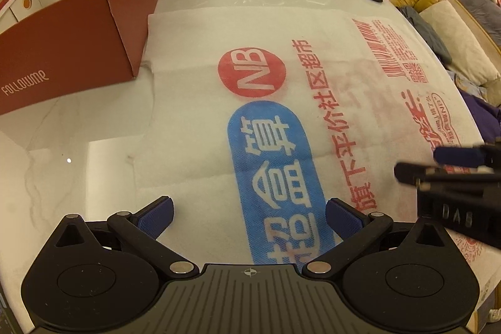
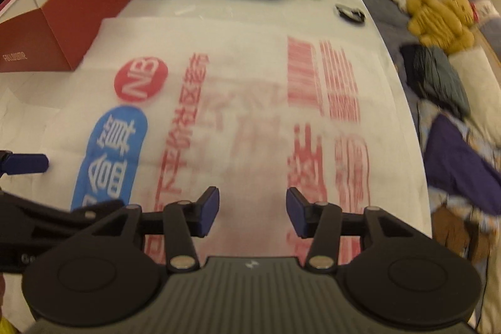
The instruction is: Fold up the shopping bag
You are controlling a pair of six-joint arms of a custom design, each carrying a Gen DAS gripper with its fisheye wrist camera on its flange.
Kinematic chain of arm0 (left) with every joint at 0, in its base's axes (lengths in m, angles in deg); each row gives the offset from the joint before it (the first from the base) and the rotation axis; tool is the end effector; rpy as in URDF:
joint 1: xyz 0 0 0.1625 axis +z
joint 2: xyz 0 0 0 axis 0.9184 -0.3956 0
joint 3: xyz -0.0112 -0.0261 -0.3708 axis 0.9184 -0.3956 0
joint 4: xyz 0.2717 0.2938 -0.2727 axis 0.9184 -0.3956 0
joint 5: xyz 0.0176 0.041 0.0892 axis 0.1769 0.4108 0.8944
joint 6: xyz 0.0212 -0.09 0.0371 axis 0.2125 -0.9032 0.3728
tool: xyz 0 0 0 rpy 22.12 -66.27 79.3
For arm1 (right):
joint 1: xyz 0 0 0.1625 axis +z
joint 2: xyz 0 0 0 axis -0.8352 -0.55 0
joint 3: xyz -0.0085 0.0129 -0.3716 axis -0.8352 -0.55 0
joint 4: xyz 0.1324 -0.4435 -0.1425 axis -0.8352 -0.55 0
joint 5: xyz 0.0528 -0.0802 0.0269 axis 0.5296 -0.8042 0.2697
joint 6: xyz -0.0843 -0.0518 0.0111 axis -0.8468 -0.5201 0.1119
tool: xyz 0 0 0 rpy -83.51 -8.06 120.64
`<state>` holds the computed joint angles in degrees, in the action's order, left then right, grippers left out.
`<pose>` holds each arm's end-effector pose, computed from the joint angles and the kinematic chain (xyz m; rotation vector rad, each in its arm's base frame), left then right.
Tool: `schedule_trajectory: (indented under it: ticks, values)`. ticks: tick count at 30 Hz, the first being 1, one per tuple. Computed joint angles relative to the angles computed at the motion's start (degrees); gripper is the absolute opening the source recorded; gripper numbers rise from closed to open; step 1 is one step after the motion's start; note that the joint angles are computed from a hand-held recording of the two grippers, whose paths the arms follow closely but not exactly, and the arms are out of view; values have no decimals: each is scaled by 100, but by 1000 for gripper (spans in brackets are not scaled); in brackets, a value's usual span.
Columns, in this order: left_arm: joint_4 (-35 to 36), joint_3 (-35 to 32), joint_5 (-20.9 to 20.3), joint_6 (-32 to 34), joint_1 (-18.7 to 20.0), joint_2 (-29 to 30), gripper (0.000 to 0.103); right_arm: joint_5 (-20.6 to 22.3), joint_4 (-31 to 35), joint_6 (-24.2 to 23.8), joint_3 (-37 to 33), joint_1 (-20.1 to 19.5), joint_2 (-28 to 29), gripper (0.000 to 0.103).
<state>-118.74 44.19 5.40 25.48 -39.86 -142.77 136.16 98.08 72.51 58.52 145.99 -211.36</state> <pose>-0.4318 -0.4381 0.0291 0.2931 2.3756 -0.4666 0.0675 -0.2247 0.2737 0.5098 -2.1927 0.4535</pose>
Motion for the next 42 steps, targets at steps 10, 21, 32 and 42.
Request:
schedule_trajectory:
  ticks: [10, 21, 32, 42]
  values:
    - [-9, 217, 345, -39, -215, 1, 103, -130, 186, -28, 354, -269, -680, 47]
    - [-3266, 1508, 2068, 1343, -355, 42, 103, -197, 294, -59, 511, -354, -972, 55]
    - [-3319, 1462, 2099, 1394, -318, 80, 103, -532, 242, -204, 724, -597, -1409, 64]
    - [-3346, 1468, 2091, 1427, -315, 82, 103, -598, 289, -154, 668, -678, -1330, 68]
